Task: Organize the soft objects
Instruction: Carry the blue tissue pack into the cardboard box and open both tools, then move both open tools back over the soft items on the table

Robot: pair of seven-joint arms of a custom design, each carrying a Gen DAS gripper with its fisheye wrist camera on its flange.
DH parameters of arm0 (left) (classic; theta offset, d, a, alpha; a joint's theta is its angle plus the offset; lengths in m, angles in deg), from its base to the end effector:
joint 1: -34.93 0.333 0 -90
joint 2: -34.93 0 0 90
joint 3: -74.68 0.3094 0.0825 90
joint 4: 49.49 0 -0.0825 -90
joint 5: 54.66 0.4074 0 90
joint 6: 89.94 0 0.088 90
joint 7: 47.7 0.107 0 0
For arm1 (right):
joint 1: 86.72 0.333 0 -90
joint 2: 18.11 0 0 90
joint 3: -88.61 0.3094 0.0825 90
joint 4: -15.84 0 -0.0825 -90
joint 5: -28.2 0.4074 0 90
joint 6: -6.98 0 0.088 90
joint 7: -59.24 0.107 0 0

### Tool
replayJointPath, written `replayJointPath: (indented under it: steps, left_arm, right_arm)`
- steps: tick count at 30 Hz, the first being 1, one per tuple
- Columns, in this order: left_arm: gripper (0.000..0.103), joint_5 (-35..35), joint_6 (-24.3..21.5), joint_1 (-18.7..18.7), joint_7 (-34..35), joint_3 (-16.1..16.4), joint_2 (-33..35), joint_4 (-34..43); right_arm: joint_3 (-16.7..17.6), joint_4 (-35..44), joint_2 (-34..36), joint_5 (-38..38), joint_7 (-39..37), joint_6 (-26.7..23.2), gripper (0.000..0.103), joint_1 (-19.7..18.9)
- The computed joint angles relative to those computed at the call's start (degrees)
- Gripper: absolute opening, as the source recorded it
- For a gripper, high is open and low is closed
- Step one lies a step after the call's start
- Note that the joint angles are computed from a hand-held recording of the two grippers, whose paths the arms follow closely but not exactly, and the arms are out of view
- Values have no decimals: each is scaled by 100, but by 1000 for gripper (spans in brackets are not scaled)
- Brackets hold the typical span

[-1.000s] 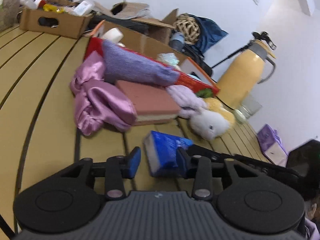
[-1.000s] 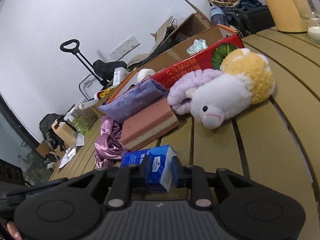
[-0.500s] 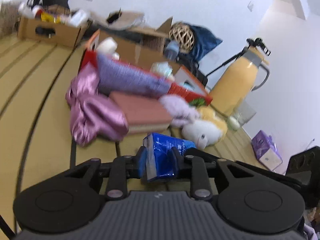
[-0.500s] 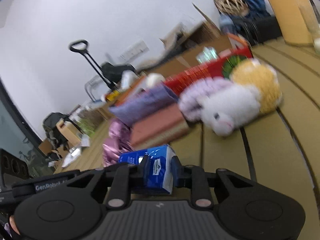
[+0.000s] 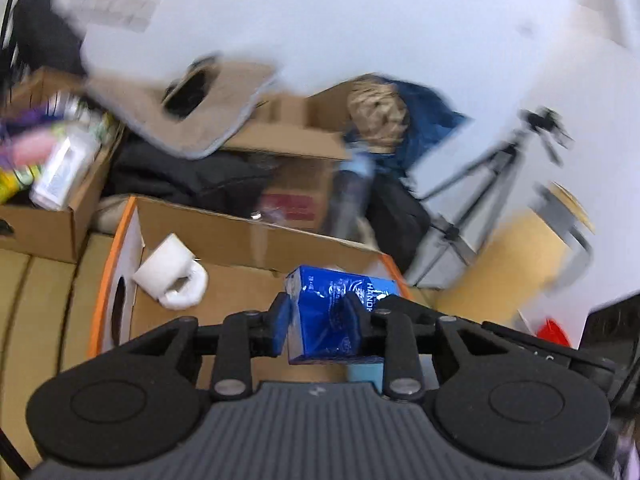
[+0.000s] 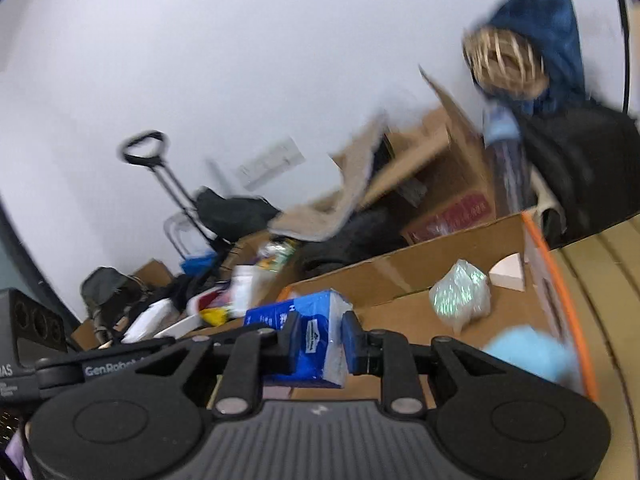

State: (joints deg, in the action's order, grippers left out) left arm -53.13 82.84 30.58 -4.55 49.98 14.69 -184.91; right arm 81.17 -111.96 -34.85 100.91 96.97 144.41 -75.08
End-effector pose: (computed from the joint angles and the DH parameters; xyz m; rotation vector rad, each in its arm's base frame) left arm 0.4433 -0.2711 0.5520 -2.0049 1.5855 -1.3122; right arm 0.5268 0.0414 0.5307 -1.5402 1.2988 0.0405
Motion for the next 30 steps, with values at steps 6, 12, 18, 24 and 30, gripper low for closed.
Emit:
replayJointPath:
  steps: [6,12,18,24,30]
  left_arm:
    - [34,788,-968,430,-2,40,1823,1507]
    - [59,2270,-809,176,-1341,405,1564,1294]
    - [60,2206,-1184,-131,-1091,599,706,929]
    - [70,1520,-1605,-393,-590,532,-1080,9]
    - [79,1194,-2763,-658,-140,4,-3041,-602]
  right_arm:
    - [560,1667,2021,-1240,1545,413,21,-126]
    - [983,1912,2354,-1653,1521,312,22,-428]
    - [968,1498,1679,-1617,1169,576,22,-433]
    - [447,607,126,-1847,855,407,23,-256]
    - [-79,-395,-1713,-2528,582,210,29,-208]
